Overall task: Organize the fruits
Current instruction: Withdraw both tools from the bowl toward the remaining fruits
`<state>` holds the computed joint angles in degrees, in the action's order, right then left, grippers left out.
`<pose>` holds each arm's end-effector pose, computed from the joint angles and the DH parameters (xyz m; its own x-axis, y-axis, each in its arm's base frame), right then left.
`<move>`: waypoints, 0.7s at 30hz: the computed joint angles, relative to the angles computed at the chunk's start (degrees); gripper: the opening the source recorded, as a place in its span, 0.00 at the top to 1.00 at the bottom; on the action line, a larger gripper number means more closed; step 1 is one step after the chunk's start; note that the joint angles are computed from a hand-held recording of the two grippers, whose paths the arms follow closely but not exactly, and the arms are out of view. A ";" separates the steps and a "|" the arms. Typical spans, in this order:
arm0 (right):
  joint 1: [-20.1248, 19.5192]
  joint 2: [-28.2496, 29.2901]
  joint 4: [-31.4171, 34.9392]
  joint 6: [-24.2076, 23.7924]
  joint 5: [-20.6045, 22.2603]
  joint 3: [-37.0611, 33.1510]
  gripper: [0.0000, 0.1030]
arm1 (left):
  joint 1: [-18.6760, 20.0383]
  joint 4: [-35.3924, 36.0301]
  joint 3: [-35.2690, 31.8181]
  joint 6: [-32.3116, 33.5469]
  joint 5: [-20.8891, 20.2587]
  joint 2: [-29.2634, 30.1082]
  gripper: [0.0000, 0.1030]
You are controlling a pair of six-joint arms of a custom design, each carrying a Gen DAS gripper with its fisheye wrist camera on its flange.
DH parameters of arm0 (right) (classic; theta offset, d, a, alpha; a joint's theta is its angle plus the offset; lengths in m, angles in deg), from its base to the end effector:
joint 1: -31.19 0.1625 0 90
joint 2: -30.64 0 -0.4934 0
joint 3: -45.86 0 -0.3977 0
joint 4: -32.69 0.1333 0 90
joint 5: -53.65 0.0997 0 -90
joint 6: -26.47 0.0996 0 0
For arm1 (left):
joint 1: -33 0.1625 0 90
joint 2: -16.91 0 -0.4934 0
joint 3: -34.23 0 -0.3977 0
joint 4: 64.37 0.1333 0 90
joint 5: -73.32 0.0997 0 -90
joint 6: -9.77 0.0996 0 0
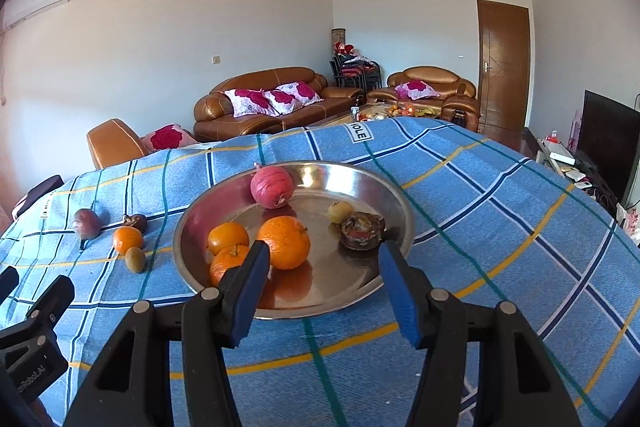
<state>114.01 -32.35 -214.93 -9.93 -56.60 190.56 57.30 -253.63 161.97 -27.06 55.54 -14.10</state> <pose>0.0485 -0.4056 0.2825 -0.7335 0.2191 0.6434 -0.5030 0.4616 -0.7307 -0.3411 -0.4043 -0.0042 -0.6770 -0.0375 -0.7350 0.6305 0.4855 -0.6056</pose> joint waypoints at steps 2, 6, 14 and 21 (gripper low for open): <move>1.18 0.99 0.92 0.75 -0.32 -0.34 0.43 | 0.58 0.92 0.71 -0.65 0.31 -0.98 0.00; 3.79 3.98 0.72 0.39 -1.62 -1.19 0.43 | 1.48 1.97 2.24 -1.80 1.70 -2.64 0.00; 7.33 7.83 3.37 1.82 -2.95 -3.61 0.43 | 4.28 5.71 4.36 -2.76 4.42 -6.49 0.00; 9.81 10.16 8.23 2.18 -3.85 -6.42 0.43 | 8.02 15.22 4.67 -7.74 6.26 -11.19 0.00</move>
